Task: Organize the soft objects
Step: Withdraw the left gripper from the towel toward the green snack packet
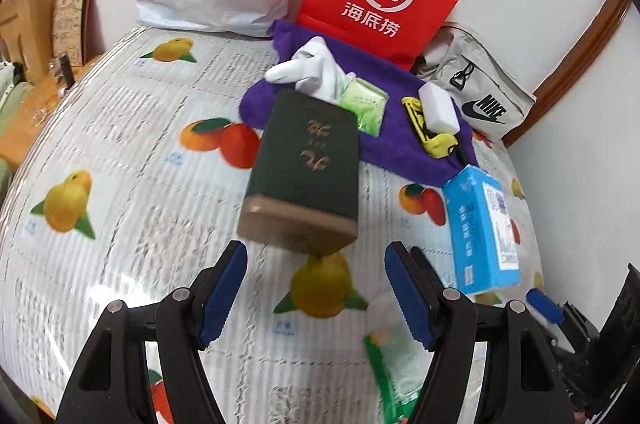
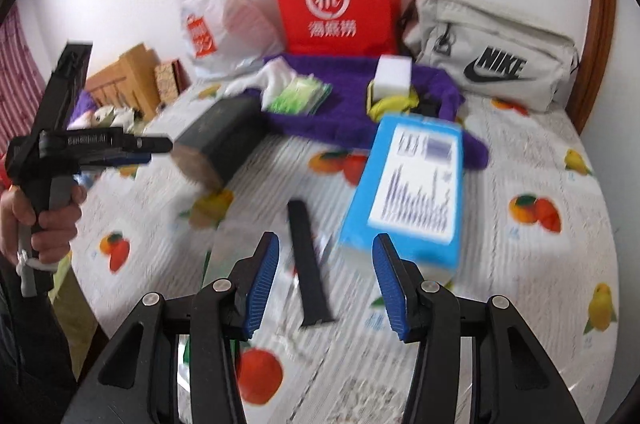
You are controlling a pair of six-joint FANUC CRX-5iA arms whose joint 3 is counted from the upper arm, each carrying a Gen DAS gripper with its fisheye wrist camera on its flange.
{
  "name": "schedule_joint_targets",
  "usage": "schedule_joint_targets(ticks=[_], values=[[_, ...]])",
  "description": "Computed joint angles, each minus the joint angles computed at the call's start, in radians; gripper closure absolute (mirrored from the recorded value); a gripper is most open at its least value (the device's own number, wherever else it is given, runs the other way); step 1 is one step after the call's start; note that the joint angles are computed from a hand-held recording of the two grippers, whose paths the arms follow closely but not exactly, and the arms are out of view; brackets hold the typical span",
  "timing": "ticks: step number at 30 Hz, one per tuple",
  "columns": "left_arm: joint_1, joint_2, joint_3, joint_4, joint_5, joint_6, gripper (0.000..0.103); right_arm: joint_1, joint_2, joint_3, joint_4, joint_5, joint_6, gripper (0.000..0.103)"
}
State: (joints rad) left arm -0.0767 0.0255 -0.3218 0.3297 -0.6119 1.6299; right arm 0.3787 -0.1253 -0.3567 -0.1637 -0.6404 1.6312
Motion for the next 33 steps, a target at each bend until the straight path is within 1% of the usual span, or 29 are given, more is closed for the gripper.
schedule_joint_targets(ticks=[1, 3, 5, 7, 13, 17, 18, 19, 20, 25, 27, 33], values=[[-0.003, -0.006, -0.011, -0.006, 0.005, 0.002, 0.033, 0.008, 0.004, -0.011, 0.011, 0.004, -0.01, 0.054], [-0.005, -0.015, -0.036, 0.002, 0.015, -0.013, 0.033, 0.011, 0.023, -0.015, -0.001, 0.004, 0.003, 0.06], [-0.006, -0.025, -0.066, 0.015, 0.027, -0.028, 0.033, 0.01, 0.054, -0.004, -0.026, -0.004, 0.028, 0.063], [-0.004, -0.032, -0.094, 0.038, 0.036, -0.052, 0.033, 0.018, 0.079, -0.004, -0.021, -0.002, 0.031, 0.064], [0.007, -0.044, -0.146, 0.075, 0.051, -0.085, 0.033, 0.021, 0.156, 0.033, -0.019, -0.009, 0.045, 0.065], [0.015, -0.046, -0.161, 0.091, 0.052, -0.099, 0.033, 0.037, 0.17, 0.031, 0.013, 0.017, 0.032, 0.064], [0.015, -0.044, -0.161, 0.09, 0.052, -0.099, 0.033, 0.043, 0.173, 0.029, 0.021, 0.028, 0.027, 0.066], [0.015, -0.041, -0.16, 0.092, 0.052, -0.1, 0.033, 0.051, 0.172, 0.02, 0.036, 0.044, 0.02, 0.069], [0.015, -0.038, -0.159, 0.097, 0.051, -0.105, 0.033, 0.054, 0.173, 0.019, 0.036, 0.051, 0.026, 0.083], [0.013, -0.028, -0.154, 0.102, 0.044, -0.121, 0.033, 0.057, 0.166, 0.02, 0.037, 0.051, 0.015, 0.083], [0.014, -0.029, -0.155, 0.106, 0.044, -0.125, 0.033, 0.052, 0.145, 0.018, 0.016, 0.048, 0.031, 0.083], [0.01, -0.032, -0.155, 0.118, 0.047, -0.139, 0.033, 0.066, 0.072, -0.032, 0.057, 0.048, 0.001, 0.083]])
